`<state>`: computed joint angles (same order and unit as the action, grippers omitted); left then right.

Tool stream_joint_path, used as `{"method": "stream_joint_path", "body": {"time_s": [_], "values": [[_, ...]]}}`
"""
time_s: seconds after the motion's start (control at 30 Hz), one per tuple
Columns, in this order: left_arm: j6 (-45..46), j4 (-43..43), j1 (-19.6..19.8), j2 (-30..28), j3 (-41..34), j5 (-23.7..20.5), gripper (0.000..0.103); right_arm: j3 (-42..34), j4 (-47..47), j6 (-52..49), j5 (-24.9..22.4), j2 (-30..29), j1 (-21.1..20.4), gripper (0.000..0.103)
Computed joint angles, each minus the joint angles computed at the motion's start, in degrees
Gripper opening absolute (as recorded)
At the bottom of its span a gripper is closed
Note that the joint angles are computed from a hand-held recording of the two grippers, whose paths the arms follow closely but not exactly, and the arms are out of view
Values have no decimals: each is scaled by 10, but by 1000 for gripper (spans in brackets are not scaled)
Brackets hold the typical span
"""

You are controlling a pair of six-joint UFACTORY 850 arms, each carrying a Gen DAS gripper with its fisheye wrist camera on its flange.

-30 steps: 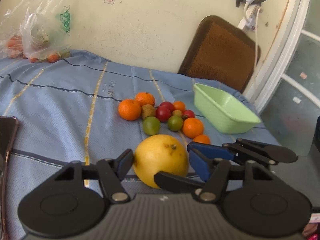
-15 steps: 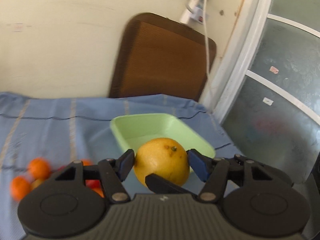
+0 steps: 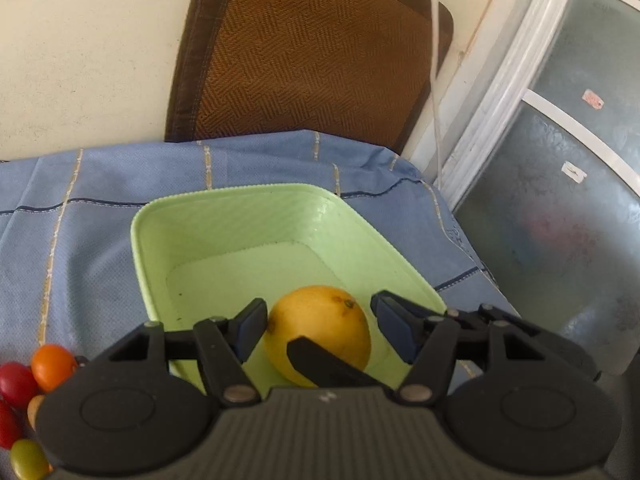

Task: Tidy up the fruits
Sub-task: 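Carry the grapefruit with both grippers into the green bowl and open, then move both grippers back to the fruit cluster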

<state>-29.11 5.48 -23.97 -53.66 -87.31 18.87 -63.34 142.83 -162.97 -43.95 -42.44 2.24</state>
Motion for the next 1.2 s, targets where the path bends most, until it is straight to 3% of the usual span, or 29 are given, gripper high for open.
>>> {"method": "stream_joint_path", "body": {"time_s": [0.1, 0.3, 0.43, 0.63, 0.77, 1.0, 1.1, 1.2], "values": [[50, -41, -6, 27, 36, 26, 65, 19, 7, -4, -23, 14, -6, 61], [140, -117, -8, 151, 230, 199, 67, 87, 8, 46, -109, 45, -16, 60], [154, -180, 4, 215, 348, 271, 67, 121, -7, 69, -141, 57, -7, 41], [134, -236, 19, 247, 438, 296, 65, 129, -33, 63, -114, 55, 32, 27], [119, -230, 16, 231, 452, 295, 65, 112, -58, 102, -74, 45, 53, 27], [73, -189, 32, 218, 464, 312, 65, 99, 30, 21, -11, 35, 93, 27], [64, -182, 35, 217, 464, 315, 65, 91, 17, 34, 0, 30, 99, 25], [65, -172, 38, 215, 459, 314, 65, 86, -60, 80, -13, 29, 98, 25]]}}
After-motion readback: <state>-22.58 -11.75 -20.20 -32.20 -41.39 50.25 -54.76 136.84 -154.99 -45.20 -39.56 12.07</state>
